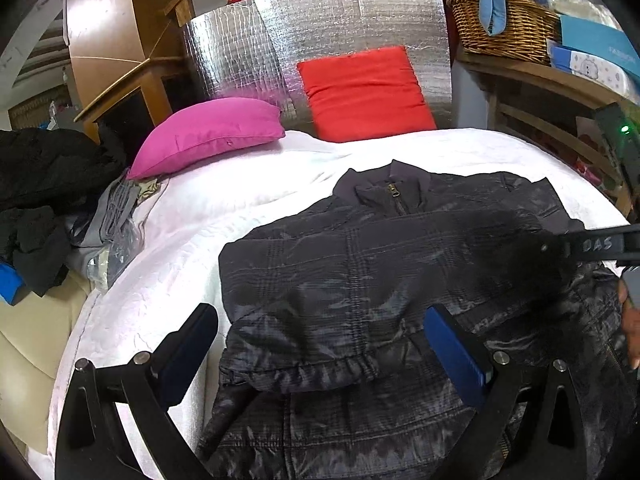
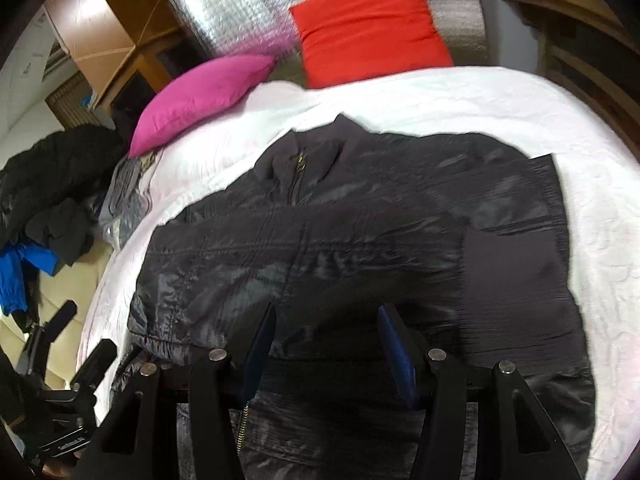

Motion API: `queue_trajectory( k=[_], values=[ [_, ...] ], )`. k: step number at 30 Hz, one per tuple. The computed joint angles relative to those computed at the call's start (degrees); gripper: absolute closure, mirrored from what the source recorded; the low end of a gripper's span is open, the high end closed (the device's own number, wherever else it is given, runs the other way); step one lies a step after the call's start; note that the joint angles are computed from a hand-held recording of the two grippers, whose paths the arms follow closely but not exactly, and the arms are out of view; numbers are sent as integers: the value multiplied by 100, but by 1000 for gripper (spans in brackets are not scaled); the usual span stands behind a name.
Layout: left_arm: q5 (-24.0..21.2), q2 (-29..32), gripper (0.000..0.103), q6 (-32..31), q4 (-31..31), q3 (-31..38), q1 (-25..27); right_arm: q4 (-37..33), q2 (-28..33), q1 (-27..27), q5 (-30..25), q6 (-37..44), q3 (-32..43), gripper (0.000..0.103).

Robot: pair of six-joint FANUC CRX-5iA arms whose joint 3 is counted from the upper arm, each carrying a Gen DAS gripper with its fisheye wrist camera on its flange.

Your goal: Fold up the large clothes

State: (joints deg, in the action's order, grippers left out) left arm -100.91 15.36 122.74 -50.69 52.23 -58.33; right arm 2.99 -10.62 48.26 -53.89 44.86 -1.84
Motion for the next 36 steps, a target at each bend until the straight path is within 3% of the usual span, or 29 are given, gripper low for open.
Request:
queue_trajectory(
  k=[5,16,24,26,27,32,36],
  values=[
    [-85,-23,0,-27,-107,-46,-32,-162,457,5,-575,82,360,43],
    [-211,-79,0,70,-164,-125,-53,552,-173,120,-83,-633,-275,43],
    [-473,-312,0,567,509,-505,827,1122,-440,-407,46,-1774,-710,42],
    [-382,-425,0,788,922,-701,1203,1144,-505,-678,102,-1978,-818,26],
    [-301,-484,0,894,1187,-818,1410,1108,-504,-850,105,-2040,-849,25],
    [18,-555,0,1118,1859,-1135,1928,6,-259,-1564,5,-1359,-597,25],
    [283,-510,4,1195,2223,-1227,2092,-220,1,-1531,-57,-869,-417,25]
  ],
)
